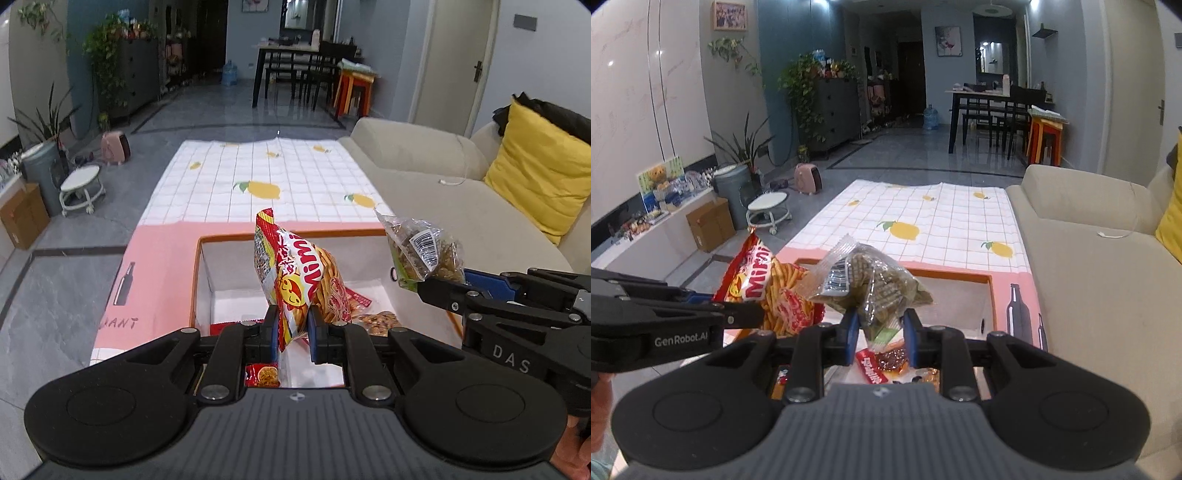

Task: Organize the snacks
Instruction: 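Lower both packs into the box and open both tools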

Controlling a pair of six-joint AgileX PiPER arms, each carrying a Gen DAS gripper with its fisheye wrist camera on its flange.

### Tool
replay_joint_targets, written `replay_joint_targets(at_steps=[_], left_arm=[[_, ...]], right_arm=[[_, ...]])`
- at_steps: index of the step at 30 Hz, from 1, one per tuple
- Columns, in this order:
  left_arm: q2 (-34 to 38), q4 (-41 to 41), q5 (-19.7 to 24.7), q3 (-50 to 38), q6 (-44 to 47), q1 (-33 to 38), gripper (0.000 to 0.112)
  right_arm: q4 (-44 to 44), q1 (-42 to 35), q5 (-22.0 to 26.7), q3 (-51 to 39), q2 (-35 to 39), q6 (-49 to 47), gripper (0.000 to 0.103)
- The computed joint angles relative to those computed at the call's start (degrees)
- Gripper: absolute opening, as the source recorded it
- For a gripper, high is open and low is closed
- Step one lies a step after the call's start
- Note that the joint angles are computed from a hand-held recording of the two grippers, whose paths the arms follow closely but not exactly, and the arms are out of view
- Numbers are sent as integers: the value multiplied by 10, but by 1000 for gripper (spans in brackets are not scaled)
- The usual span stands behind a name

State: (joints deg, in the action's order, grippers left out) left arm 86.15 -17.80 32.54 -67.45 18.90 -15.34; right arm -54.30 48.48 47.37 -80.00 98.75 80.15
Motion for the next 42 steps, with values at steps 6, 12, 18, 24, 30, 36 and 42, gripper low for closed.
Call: replay_joint_targets(at_steps=[6,12,18,24,30,36,42], left_arm=[[83,24,18,-51,-5,-2,16],[153,60,27,-91,-14,-4,16],[199,102,18,-114,-32,-13,16],[231,109,14,-133,-37,-22,16],[251,105,17,-146,-38,-26,16],[246,111,0,-126,-40,-31,18],[242,103,11,-130,-60,-26,22]], right_arm=[[94,-59,-28,-65,65,-110,22],[173,-95,-7,-145,147,-210,22],[211,-111,36,-223,222,-284,22],[219,-110,79,-286,279,-322,22],[219,-112,103,-306,308,-331,23],[205,-108,102,-296,311,-312,25],[192,-104,94,-276,296,-304,29]])
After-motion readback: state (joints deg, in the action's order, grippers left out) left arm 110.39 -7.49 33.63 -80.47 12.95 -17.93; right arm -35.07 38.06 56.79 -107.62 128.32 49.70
